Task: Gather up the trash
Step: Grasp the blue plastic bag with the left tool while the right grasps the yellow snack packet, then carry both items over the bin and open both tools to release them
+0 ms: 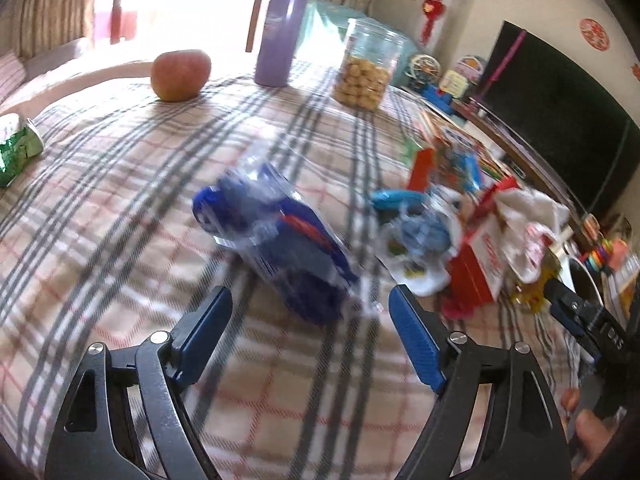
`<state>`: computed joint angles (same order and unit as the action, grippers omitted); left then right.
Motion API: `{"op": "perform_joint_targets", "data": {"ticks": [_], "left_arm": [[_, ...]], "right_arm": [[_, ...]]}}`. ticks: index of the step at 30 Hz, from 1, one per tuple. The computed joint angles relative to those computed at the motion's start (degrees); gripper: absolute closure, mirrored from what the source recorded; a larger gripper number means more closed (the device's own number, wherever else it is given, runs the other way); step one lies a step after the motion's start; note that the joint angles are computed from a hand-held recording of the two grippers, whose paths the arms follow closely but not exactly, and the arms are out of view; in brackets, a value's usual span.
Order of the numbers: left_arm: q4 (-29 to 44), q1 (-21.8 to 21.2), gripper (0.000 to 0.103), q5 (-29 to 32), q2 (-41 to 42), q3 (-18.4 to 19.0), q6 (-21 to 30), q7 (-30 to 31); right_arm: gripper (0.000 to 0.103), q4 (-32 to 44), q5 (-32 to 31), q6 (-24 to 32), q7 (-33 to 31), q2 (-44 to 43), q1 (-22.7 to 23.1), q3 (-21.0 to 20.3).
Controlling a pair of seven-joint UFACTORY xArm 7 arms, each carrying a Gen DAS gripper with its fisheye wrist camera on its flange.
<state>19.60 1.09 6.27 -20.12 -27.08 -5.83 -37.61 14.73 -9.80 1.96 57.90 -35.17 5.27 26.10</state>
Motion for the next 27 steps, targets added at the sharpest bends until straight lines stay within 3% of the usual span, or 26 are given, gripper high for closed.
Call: {"op": "perform_joint_targets", "data": {"ticks": [5,6,7,9,10,17,22,27], "left_arm": [[2.7,5.8,0.020,1.1,3.3,-4.4,0.7,-0.8],[2.9,5.4,0.023,1.5,3.9,-3.8,0.7,-0.7],[2.9,4.7,0.035,1.8,4.3,-3.1,0.3,-0.5],[3.0,-0.1,0.056,1.9,5.4,1.7,-0.1,1.3],[3.1,-2.3,0.064,1.9,5.8,3.7,-0.3,2.3],[0.8,-4.1,0.076,0.3,3.1,2.6,-1.8,4.9],[-1.9,-12.2,0.082,-1.3,-0.1,8.0,-1.9,6.6],[-4.0,-18.6,0.083,-2.5,-3.6,10.7,-1.4,7.5]], "right_arm": [[0.018,1.6,-0.8,-1.5,-0.2,3.3,-2.9,1.9],[0.028,1.8,-1.0,-1.3,0.0,3.6,-3.6,2.5],[0.035,2.0,-1.1,-1.2,0.0,4.0,-3.5,2.5],[0.066,2.1,-0.9,-0.7,-0.6,5.0,-2.2,1.0],[0.069,1.8,-0.8,-0.7,-0.5,5.1,-1.8,0.7],[0.074,-1.2,-0.1,0.0,-0.3,0.1,1.4,-0.3],[0.074,-3.7,1.1,1.9,0.1,-4.7,5.1,-2.2],[0.074,-6.3,2.1,4.8,1.3,-10.1,8.2,-3.4]]}}
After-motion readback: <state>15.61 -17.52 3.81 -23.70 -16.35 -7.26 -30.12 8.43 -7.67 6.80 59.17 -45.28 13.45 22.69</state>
